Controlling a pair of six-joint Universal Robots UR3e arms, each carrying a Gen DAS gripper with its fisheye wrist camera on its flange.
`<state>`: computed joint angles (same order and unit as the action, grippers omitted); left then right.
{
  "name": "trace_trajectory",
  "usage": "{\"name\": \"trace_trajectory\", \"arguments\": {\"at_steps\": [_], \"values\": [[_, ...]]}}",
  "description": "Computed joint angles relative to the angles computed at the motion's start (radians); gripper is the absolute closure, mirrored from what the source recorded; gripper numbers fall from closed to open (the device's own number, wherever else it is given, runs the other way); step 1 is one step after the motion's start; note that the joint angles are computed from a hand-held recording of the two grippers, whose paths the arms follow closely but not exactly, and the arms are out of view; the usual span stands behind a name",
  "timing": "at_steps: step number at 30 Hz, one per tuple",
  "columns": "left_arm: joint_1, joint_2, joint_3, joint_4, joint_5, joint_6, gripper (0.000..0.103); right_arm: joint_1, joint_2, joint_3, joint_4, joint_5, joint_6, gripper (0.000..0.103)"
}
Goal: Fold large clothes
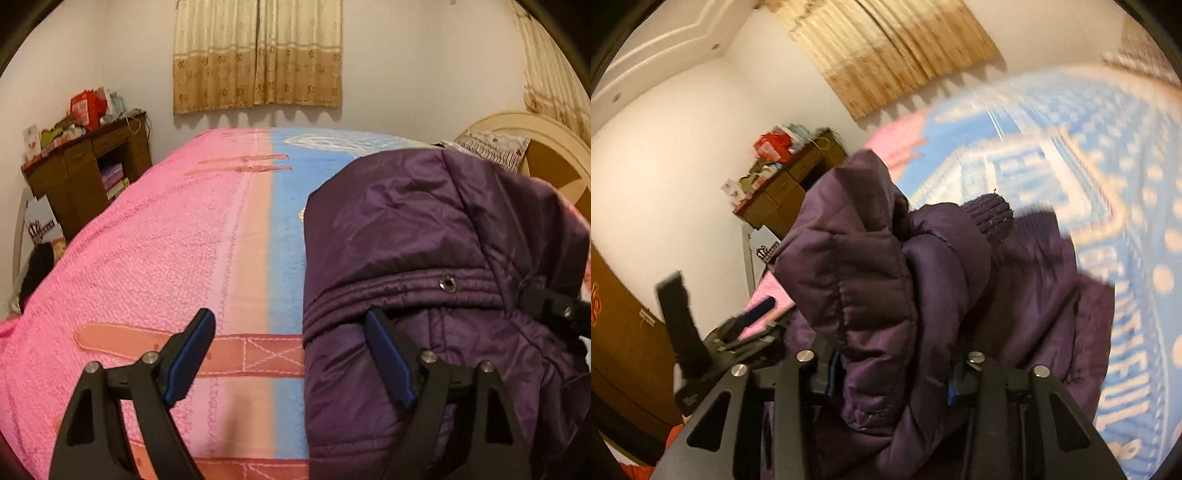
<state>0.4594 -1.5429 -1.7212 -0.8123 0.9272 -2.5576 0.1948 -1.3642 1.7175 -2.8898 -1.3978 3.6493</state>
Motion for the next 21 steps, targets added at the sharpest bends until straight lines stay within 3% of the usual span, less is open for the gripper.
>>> {"name": "trace_trajectory", "arguments": {"at_steps": [4,9,13,18,21], "values": [[-0.029,0.039,-0.033,0.014,0.012,0.035,0.043,0.021,-0.046,-0.057,0.062,-0.017,-0.048,0.065],[-0.127,0.075,-0.032,-0.005,0.053,-0.004,0.044,-0.056,-0.175,0.054,0.071,0.018,-0.060,0.067],[-0.274,0.060,-0.067,0.107,0.179,-0.073,0.044,-0.195,-0.271,0.274,-0.009,0.076,-0.034,0.067],[-0.380,0.032,-0.060,0.159,0.306,-0.131,0.043,-0.385,-0.164,0.553,-0.376,0.297,0.033,0.065],[-0.398,0.046,-0.114,0.243,0.342,-0.146,0.042,-0.411,-0.141,0.595,-0.455,0.332,0.047,0.065]]}}
